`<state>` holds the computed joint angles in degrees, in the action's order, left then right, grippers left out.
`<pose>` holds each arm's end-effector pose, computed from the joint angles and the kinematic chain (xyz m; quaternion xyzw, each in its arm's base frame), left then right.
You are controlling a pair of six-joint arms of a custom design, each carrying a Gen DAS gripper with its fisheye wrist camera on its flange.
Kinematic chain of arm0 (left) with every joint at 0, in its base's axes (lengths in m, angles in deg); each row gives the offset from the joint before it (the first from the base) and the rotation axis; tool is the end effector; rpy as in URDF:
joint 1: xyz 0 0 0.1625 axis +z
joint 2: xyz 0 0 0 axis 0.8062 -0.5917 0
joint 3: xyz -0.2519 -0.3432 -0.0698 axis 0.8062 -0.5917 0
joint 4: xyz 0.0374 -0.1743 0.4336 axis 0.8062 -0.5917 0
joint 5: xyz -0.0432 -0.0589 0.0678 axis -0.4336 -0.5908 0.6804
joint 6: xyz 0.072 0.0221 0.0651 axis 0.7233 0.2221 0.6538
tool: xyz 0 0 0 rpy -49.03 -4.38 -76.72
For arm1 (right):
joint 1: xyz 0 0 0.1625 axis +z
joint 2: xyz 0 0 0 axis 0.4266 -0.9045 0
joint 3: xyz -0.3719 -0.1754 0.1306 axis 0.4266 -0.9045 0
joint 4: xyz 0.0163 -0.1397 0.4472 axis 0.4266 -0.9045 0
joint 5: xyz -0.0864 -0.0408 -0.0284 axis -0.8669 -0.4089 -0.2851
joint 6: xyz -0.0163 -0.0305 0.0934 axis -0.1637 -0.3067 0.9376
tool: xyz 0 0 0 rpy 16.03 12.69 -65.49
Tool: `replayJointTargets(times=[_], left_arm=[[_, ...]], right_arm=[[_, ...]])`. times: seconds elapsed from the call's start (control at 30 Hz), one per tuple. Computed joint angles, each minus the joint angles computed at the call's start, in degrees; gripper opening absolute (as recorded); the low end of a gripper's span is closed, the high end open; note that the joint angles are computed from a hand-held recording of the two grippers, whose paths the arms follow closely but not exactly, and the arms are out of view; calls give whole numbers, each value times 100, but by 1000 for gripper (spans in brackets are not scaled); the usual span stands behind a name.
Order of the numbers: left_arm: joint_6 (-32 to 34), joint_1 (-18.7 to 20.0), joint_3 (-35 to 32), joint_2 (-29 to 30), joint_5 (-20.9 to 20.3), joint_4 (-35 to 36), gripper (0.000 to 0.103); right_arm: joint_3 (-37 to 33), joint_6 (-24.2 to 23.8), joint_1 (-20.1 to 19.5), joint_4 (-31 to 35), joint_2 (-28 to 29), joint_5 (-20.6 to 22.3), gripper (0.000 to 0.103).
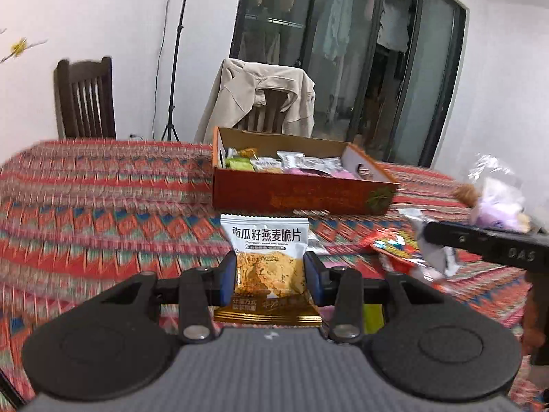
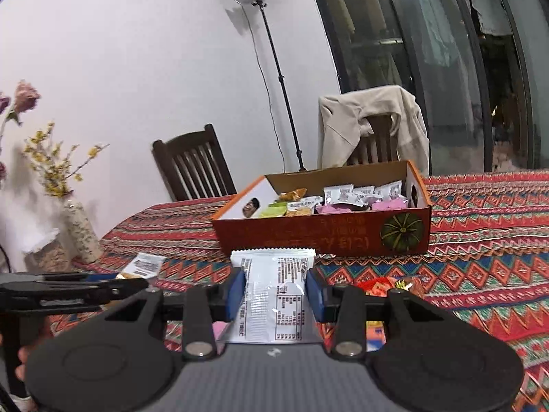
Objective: Organize snacks
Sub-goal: 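Grasp a seed-cracker packet with the left gripper while the right grasps a white packet, then lower both packets into the box and open both grippers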
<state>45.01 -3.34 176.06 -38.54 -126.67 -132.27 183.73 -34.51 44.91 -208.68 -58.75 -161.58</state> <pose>-0.3193 -0.6643 -0.0363 0.3442 0.8579 -0.3550 0.1396 -0.0582 -0.5874 0.3420 0.1676 -0.8155 0.5042 0.2295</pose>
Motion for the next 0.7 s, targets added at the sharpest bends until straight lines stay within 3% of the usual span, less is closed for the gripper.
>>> replayJointTargets(times=[0.17,0.4,0.57,0.7], left_arm=[[-481,-164,753,-411,-14,-210,41],[-486,-373,1198,-664,-85,-592,41],[-406,-373,1063,-671,-272,-510,41],[30,-312,407,-466,-393,-248,41]], right_arm=[[653,-159,-34,-85,-493,-60,39],[1171,-318,-35,-119,-981,-15,39],[1249,-350,-38,-96,-1137,67,39],[907,-493,125,125,-1064,102,39]])
